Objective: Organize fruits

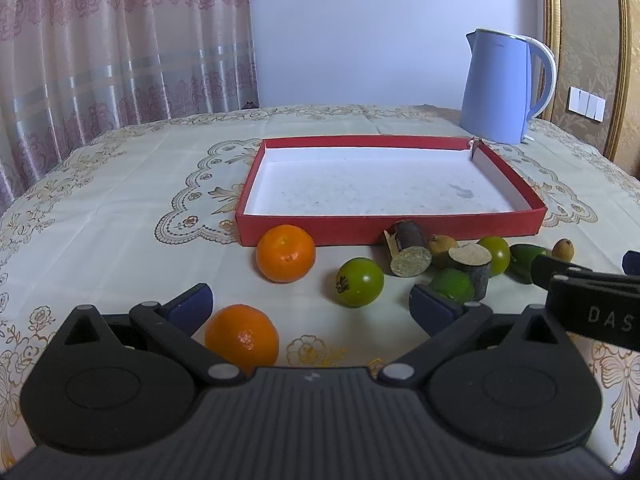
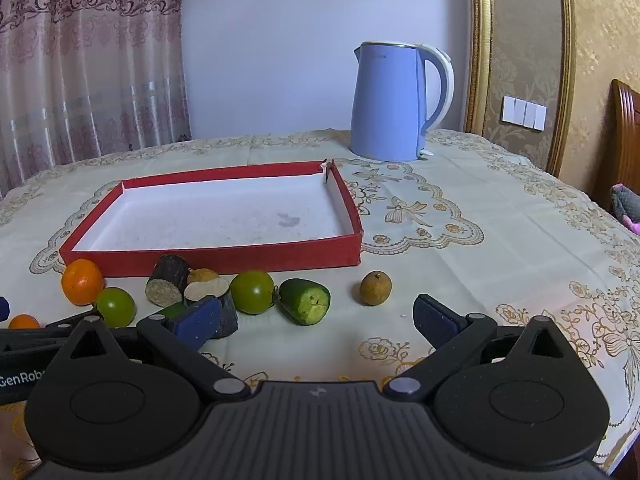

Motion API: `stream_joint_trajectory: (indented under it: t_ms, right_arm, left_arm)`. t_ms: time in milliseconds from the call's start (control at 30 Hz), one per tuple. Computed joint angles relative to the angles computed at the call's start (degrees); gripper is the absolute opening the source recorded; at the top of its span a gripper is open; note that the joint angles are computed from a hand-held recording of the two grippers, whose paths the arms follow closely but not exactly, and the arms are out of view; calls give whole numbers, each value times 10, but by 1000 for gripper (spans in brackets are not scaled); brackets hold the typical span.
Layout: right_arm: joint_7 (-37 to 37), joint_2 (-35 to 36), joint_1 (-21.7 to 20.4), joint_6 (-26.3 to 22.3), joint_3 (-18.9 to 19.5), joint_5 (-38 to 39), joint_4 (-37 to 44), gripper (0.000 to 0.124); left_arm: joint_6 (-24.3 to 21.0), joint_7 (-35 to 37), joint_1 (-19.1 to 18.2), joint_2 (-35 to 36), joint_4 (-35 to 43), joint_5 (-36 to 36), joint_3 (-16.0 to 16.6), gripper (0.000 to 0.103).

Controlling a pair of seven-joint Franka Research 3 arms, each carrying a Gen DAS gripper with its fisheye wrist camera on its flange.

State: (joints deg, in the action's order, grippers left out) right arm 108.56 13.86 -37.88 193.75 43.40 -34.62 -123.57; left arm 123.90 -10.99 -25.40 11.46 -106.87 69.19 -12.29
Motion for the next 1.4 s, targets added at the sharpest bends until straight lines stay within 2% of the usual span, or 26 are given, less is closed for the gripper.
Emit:
stream_joint_trajectory:
  t_ms: [167,267,400,533,667,867,1400]
  right_arm:
    - [5,4,-14,-2,13,-3,3,103]
    - [0,2,-2,-1,1,6,3,103]
    - [-2,6,-18,-2,18,4,3,103]
    - [-4,5,-16,-1,15,3,2,103]
    - [-1,11,-36,-1,35,-1,3,103]
    - [8,-5,23,16,-29,4,-2,103]
    - [95,-10,75,21,-97,-77,12,103]
  left_arm:
    - [0,0,0,1,1,-1,1,103]
    - [4,-3,1,-1,-2,0,1,103]
    - [12,-5,2,-3,-5,2,0,103]
    - [15,-7,3,-3,-6,3,0,103]
    - [12,-9,2,-2,-5,6,0,103]
    - [11,-8,2,-2,-5,5,0,103]
    - [10,-13,2,-5,-10,8,-1,103]
